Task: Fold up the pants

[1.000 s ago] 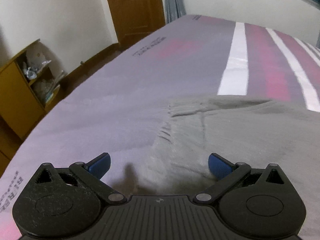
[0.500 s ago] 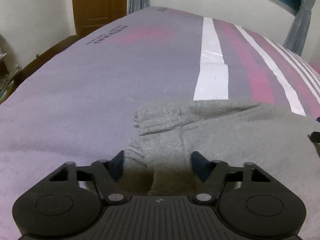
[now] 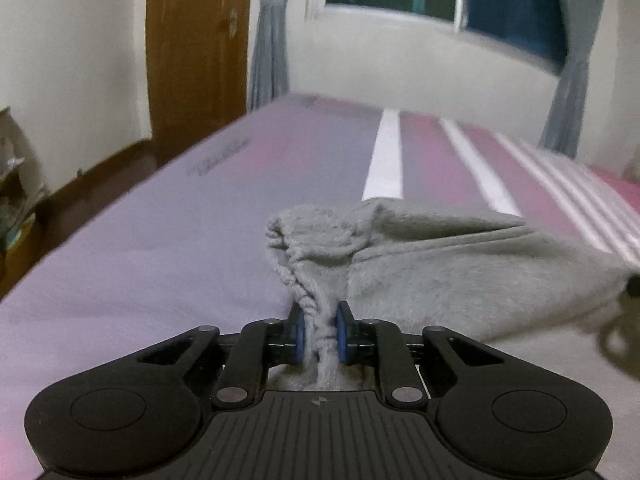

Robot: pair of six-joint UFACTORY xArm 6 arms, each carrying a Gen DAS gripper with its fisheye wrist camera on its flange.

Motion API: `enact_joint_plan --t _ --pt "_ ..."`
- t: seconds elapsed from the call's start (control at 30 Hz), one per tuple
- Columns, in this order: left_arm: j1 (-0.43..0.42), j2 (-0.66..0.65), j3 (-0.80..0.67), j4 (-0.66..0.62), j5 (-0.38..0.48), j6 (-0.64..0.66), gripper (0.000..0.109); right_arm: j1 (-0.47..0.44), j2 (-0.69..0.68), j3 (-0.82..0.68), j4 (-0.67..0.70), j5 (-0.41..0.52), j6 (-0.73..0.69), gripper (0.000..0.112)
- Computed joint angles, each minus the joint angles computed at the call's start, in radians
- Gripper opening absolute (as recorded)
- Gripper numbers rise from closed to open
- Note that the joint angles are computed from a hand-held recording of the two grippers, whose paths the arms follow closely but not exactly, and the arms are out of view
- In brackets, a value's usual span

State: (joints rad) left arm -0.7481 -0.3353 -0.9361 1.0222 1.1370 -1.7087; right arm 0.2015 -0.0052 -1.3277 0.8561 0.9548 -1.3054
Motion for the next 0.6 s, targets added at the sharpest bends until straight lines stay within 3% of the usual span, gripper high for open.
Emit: enact_joint_plan --t 0.13,0.23,0.3,0.4,0.5,0.53,0.57,0.6 --pt "-0.196 -0.087 0.026 0.010 0.175 -0.055 0.015 -0.084 -0.228 0.180 0.016 0.106 -0.048 0.005" --pt "-0.335 -0.086 0.010 -0.053 0.318 -0.077 0.017 -0.148 -0.375 0.317 -0.010 0.189 -0.046 0.005" --pt "-0.379 -0.051 -0.026 -0.135 0.396 -0.095 0.021 -0.155 -0.440 0.403 -0.054 0.199 -0.013 0.007" --pt "-0.379 -0.001 -0.080 -0.306 0.475 -0.129 0.022 -0.117 -0.495 0.505 -0.151 0.154 0.072 0.020" --pt "-0.407 0.000 -0.096 -0.375 0.507 -0.164 0.025 -0.115 -0.515 0.522 -0.168 0.151 0.145 0.023" --pt "-0.419 -0.004 -0.107 -0.388 0.526 -0.179 0.035 -0.126 -0.522 0.518 -0.162 0.166 0.166 0.025" --pt "-0.431 -0.011 -0.114 -0.403 0.543 -0.206 0.053 -0.133 -0.526 0.512 -0.158 0.173 0.191 0.028" --pt "-0.448 -0.022 -0.113 -0.413 0.558 -0.256 0.062 -0.146 -0.529 0.509 -0.151 0.179 0.211 0.037"
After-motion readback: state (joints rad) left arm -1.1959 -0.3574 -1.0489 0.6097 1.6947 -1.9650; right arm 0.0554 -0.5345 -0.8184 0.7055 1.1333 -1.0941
